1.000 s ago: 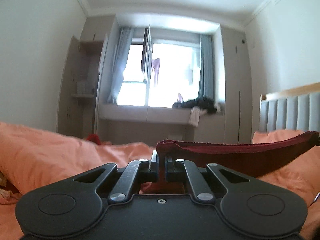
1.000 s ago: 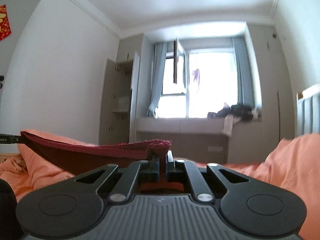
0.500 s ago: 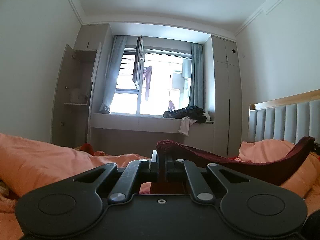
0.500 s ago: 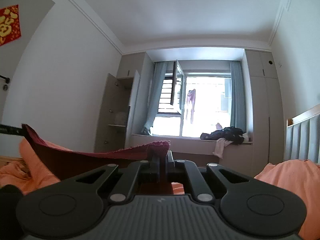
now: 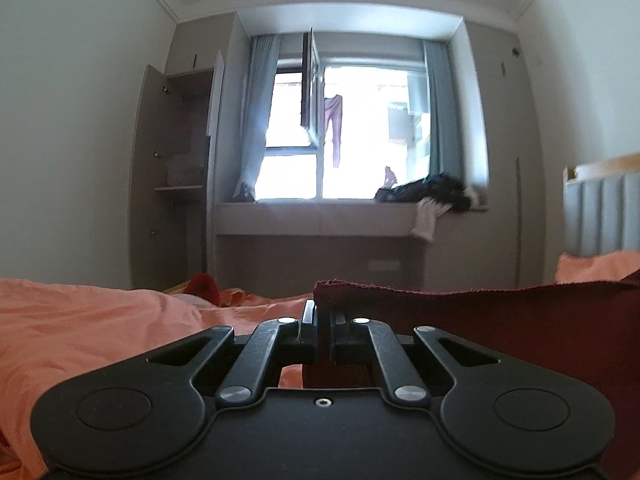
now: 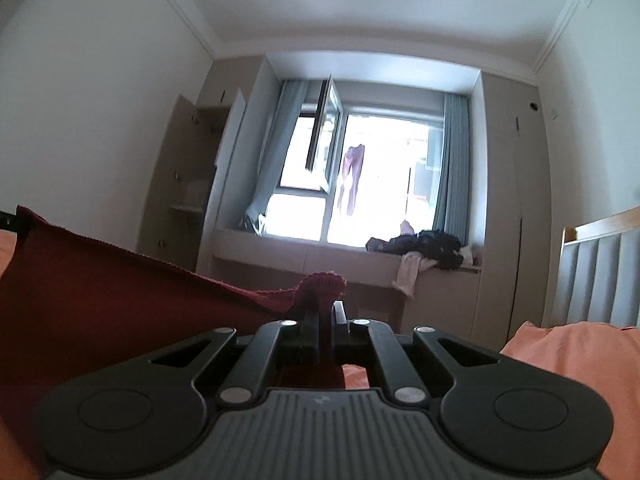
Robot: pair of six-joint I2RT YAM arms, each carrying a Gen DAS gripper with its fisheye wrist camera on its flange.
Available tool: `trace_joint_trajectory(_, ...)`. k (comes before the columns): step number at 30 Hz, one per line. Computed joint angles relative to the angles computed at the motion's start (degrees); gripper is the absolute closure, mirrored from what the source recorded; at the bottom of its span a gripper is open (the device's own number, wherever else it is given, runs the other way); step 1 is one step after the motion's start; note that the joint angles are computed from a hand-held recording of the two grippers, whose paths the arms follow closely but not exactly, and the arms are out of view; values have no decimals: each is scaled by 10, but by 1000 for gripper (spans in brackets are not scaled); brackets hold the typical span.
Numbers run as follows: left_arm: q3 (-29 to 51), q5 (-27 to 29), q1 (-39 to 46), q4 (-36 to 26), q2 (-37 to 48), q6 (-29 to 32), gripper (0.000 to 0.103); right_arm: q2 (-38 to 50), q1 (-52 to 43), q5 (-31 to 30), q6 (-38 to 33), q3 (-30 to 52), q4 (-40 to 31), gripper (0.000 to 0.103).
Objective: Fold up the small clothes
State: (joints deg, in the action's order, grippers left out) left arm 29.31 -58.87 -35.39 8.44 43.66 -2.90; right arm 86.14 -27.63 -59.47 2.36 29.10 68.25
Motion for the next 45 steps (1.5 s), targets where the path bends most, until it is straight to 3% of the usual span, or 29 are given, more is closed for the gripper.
trace_joint_trajectory(6,29,194,201,93,186,-29,98,98,129,137,-109,90,-114,98)
trace_joint_trajectory(10,56,271,278,116,293,-54,97,170,179,192,-151,158,-191,98)
trace_joint_trajectory(12,77,306,309,99,334,-80,97,197,195,211,-173,181,-219,98)
trace_joint_trajectory(17,121,371,361,42,389,-118,96,244,234,261,-213,225,-269,97)
trace_joint_trajectory(25,146,399,382,-3,444,-160,93,268,244,287,-223,265,-329,93)
trace_joint_trajectory(31,150,385,376,-17,444,-166,85,275,236,289,-211,289,-359,71)
trace_joint_trajectory(35,154,389,381,-20,449,-170,79,275,228,291,-199,290,-358,35)
trace_joint_trajectory(39,150,390,383,-18,445,-173,75,274,225,312,-194,290,-354,9)
trace_joint_trajectory(41,150,386,382,-18,444,-173,70,276,226,336,-191,288,-346,1)
trace_joint_trajectory(43,148,385,381,-15,442,-173,62,278,226,356,-190,289,-343,0)
trace_joint_trajectory(45,142,381,380,-8,434,-175,42,282,221,360,-186,295,-346,0)
